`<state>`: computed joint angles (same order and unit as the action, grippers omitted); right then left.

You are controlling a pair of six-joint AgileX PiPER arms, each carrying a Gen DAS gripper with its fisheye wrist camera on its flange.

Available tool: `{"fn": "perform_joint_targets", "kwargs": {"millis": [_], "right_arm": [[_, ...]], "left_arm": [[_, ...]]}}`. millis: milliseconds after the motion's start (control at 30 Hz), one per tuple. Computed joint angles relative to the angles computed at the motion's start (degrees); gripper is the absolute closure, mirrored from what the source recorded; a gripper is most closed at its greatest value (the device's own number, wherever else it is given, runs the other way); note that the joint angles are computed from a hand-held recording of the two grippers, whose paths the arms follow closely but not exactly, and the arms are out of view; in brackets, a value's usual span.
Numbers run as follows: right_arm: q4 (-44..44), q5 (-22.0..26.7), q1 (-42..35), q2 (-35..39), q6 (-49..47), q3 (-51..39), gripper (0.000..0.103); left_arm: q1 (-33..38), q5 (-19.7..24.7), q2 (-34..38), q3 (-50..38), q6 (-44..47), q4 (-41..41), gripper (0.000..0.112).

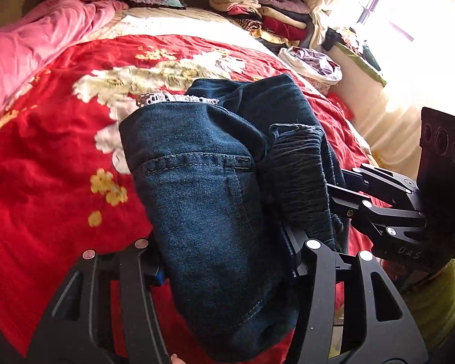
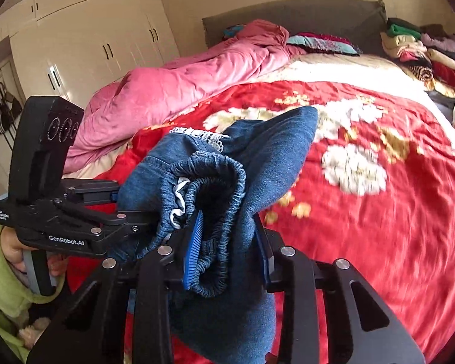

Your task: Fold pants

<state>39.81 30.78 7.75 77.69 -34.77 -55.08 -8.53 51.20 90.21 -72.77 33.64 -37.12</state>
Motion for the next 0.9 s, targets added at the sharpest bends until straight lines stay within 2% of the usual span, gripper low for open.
{"fn": "perform_joint_targets", "kwargs": {"millis": [433, 900], "right_arm": [[0.3, 0.3, -1.7, 9.0, -0.7, -8.5, 0.073], [-1.7, -0.2, -2.5, 14.6, 1.8, -11.4, 0.073]], "left_arm": [[0.0, 1.1, 8.4, -11.4, -3.1, 3.1, 0.067], [0.5, 1.0, 13.3, -14.4, -3.3, 3.0, 0.067]]}}
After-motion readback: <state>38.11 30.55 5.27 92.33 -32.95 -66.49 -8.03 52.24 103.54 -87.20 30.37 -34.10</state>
